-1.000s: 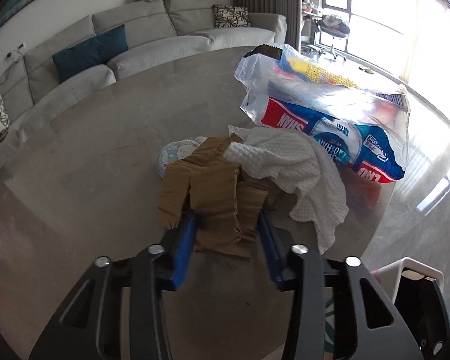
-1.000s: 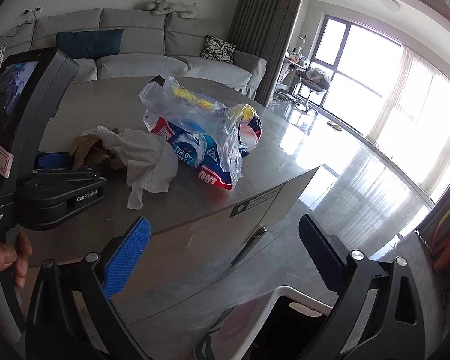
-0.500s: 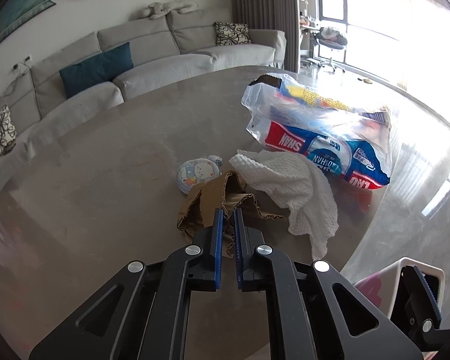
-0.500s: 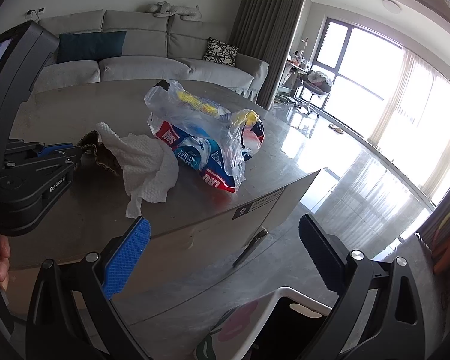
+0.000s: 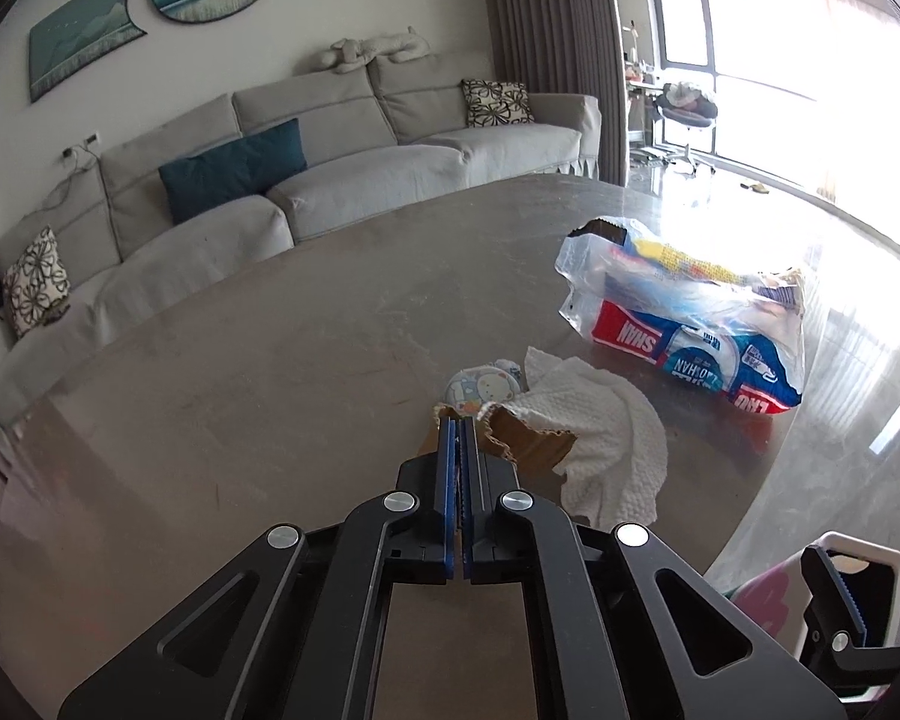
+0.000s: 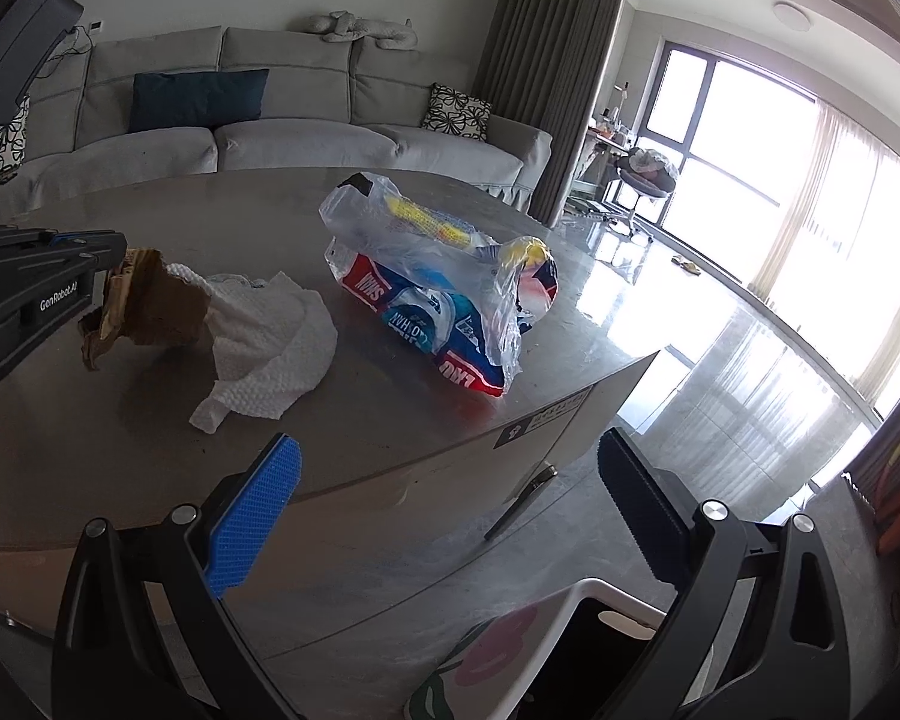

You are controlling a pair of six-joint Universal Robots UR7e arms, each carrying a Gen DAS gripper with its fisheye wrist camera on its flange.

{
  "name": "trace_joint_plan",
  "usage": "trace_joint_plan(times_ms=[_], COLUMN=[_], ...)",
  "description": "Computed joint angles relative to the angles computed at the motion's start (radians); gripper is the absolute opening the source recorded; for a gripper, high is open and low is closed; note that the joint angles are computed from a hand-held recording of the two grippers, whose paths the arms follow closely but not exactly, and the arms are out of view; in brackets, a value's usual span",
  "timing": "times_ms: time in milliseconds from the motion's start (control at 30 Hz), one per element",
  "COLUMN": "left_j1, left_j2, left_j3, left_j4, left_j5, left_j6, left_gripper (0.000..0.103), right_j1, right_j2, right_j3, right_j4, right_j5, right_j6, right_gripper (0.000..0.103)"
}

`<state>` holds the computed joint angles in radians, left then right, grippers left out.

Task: Collect trash
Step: 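Grasp the white textured towel with the right gripper while left holds cardboard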

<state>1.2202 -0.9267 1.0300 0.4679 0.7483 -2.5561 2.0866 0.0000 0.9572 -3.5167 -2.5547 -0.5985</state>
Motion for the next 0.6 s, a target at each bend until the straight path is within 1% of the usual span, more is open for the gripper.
trace_joint_plan(times_ms=[233, 533, 600], left_j1=[-0.010, -0.008, -0.005], left_j2=[-0.034, -0.073, -0.072], left_j3=[0.027, 0.035, 0.016], left_j4=[-0.036, -0.055, -0.030], left_j5=[-0.003, -0.018, -0.019], left_j6=[0.033, 0.049, 0.035], left_gripper=[0.002, 0.002, 0.002], right_j1=[0.006, 0.011, 0.011], right_j2=[0.005, 0.002, 0.000], right_j3=[-0.013, -0.003, -0.001], right_j4=[0.002, 0.005, 0.015], right_j5=[0.011, 0.023, 0.029], right_j6=[-0.005, 0.012, 0.021], right_gripper=[0.098, 0.098, 0.098])
